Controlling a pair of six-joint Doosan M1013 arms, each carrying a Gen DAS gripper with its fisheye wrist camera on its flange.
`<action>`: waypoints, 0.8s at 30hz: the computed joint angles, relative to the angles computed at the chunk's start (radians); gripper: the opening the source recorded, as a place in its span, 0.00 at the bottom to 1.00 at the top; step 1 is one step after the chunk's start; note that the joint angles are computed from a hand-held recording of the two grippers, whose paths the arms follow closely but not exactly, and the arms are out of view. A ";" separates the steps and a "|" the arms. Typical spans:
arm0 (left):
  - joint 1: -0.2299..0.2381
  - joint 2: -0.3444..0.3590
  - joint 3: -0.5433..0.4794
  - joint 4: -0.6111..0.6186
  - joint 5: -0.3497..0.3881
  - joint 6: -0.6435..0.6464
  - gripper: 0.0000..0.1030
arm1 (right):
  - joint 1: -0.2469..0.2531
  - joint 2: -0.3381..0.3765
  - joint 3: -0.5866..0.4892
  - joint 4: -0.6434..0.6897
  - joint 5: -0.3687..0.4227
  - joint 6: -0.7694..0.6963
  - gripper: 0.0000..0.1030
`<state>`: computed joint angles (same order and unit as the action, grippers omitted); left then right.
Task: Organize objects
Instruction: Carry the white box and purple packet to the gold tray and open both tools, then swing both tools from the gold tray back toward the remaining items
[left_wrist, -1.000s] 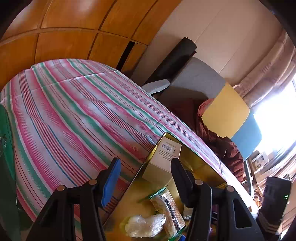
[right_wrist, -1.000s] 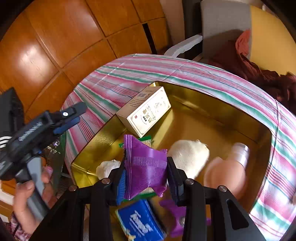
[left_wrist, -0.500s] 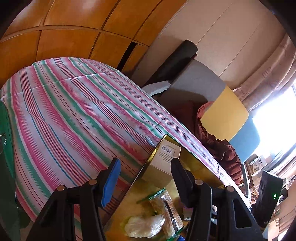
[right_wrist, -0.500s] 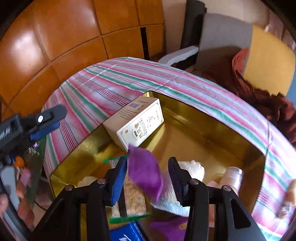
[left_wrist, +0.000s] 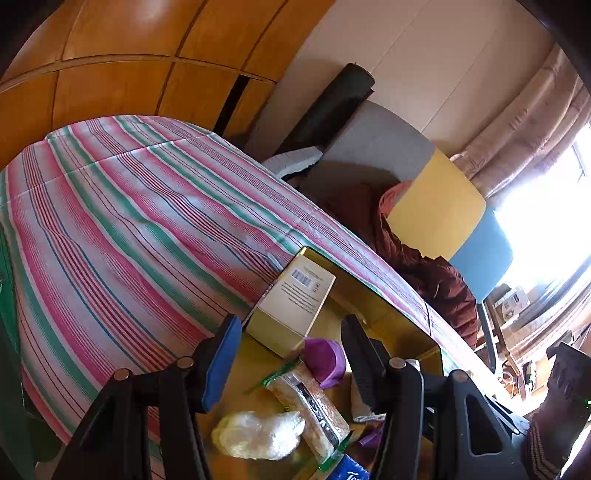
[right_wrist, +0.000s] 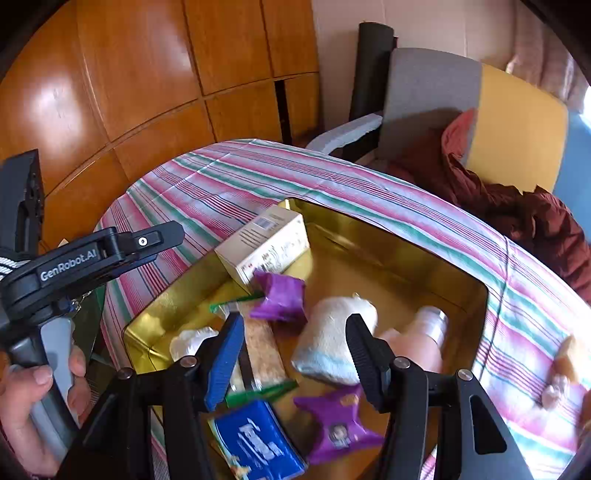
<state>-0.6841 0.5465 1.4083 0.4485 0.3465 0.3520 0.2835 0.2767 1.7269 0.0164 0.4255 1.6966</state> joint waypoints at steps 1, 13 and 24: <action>-0.002 0.002 -0.004 -0.020 0.002 0.027 0.55 | -0.003 -0.008 0.009 -0.006 -0.003 0.011 0.57; -0.049 0.021 -0.043 -0.327 -0.016 0.467 0.55 | -0.069 -0.104 0.139 -0.176 0.009 0.250 0.59; -0.119 0.052 -0.100 -0.689 0.076 0.994 0.55 | -0.181 -0.165 0.254 -0.204 0.069 0.308 0.60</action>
<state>-0.8034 0.5983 1.3082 -0.2405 0.4223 1.3458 0.1023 0.1121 1.9809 -0.1876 0.4946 2.0050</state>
